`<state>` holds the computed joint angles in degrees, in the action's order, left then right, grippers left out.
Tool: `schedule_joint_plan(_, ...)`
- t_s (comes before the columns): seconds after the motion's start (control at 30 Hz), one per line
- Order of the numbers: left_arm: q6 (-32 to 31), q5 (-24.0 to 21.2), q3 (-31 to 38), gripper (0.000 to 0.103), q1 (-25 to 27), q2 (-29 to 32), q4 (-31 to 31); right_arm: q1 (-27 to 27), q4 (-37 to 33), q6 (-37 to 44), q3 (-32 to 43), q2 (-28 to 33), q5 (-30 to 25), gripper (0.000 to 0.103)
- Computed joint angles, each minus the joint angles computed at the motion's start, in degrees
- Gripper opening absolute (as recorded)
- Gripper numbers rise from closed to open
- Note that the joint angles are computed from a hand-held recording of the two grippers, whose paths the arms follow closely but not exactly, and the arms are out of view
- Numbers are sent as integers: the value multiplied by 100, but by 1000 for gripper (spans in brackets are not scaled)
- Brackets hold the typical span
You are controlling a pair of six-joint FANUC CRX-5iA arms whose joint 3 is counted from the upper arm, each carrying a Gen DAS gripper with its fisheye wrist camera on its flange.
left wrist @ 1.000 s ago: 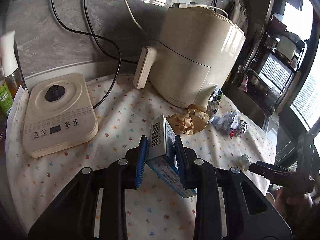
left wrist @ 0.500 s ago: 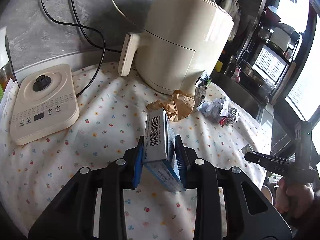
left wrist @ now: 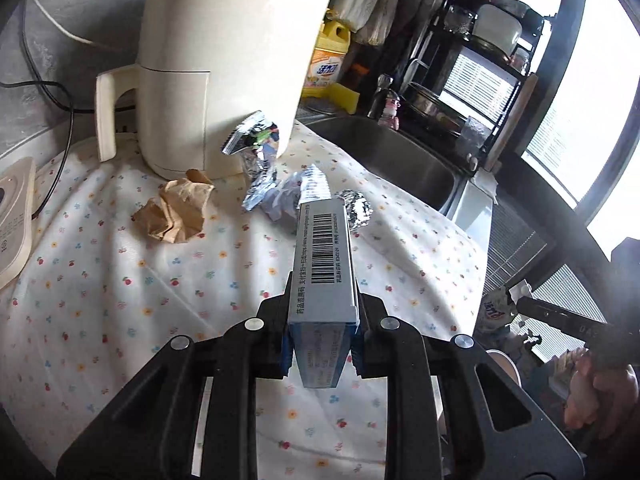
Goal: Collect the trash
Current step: 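Grasp the white plastic blister tray with the right gripper while the left gripper holds the box, then carry the box and blister tray in both grippers over the bin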
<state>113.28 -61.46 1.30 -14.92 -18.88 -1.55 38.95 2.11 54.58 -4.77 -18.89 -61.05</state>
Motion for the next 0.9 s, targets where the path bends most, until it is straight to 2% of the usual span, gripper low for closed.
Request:
schedule_joint_plan(0.17,194,169,498,22,-699,609,-101,-677,-73,80,-268,-435,-216,30)
schedule_joint_plan(0.4,228,261,1192,22,-1490,1464,-47,-1912,-460,490,-467,-798,-537,30)
schedule_joint_plan(0.73,319,169,2352,22,-2370,2673,-35,-3817,-1376,1709,-490,-894,-1057,35)
schedule_joint_plan(0.77,341,156,2458,22,-2448,2781,-34,-4036,-1538,1919,-450,-856,-1144,44)
schedule_joint_plan(0.8,367,138,2550,22,-2521,2884,-29,-4217,-1635,2081,-429,-827,-1203,58)
schedule_joint_plan(0.83,407,119,2637,22,-2597,2989,-22,-4332,-1640,2173,-461,-846,-1191,63)
schedule_joint_plan(0.9,455,83,2794,22,-2711,3192,20,-4654,-1759,2461,-428,-785,-1276,65)
